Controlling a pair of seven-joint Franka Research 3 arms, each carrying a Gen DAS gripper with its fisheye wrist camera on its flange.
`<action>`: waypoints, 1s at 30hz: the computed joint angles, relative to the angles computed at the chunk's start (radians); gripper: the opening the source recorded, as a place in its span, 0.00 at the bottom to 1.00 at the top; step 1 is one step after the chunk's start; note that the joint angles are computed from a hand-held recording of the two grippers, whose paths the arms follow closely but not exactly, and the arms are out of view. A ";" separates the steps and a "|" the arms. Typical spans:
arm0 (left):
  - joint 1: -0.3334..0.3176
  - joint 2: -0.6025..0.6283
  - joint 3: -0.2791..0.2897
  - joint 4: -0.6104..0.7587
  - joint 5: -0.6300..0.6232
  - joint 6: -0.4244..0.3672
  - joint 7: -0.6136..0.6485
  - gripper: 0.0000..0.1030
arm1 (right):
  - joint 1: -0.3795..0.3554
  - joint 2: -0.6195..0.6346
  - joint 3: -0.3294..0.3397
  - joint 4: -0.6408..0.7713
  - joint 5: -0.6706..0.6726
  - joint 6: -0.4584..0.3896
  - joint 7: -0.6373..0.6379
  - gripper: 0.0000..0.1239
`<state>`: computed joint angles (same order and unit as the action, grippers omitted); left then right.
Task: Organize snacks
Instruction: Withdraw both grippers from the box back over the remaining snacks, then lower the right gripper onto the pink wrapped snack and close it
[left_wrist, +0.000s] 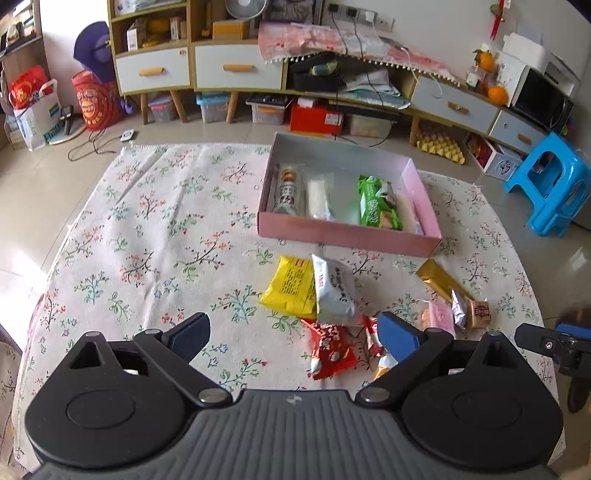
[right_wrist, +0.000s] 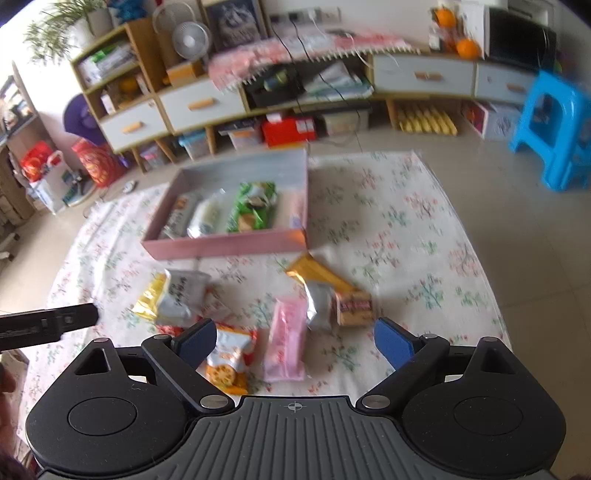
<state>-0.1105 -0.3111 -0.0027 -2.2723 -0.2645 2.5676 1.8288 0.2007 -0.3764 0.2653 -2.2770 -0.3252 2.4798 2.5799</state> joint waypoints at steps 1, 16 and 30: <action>0.003 0.005 0.000 0.003 0.003 -0.004 -0.004 0.94 | 0.004 0.005 -0.006 0.002 0.012 -0.004 -0.006 0.76; 0.022 0.057 -0.009 0.036 -0.036 -0.054 0.007 0.92 | 0.048 0.064 -0.054 0.019 0.148 0.003 -0.116 0.76; 0.038 0.129 -0.027 0.098 -0.078 -0.105 0.016 0.89 | 0.032 0.104 -0.077 0.020 0.168 -0.014 -0.081 0.76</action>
<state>-0.0724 -0.1826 -0.0300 -2.1738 -0.3426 2.4624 1.8450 0.2330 -0.2723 0.1887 -2.2567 -0.1571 2.4658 2.4987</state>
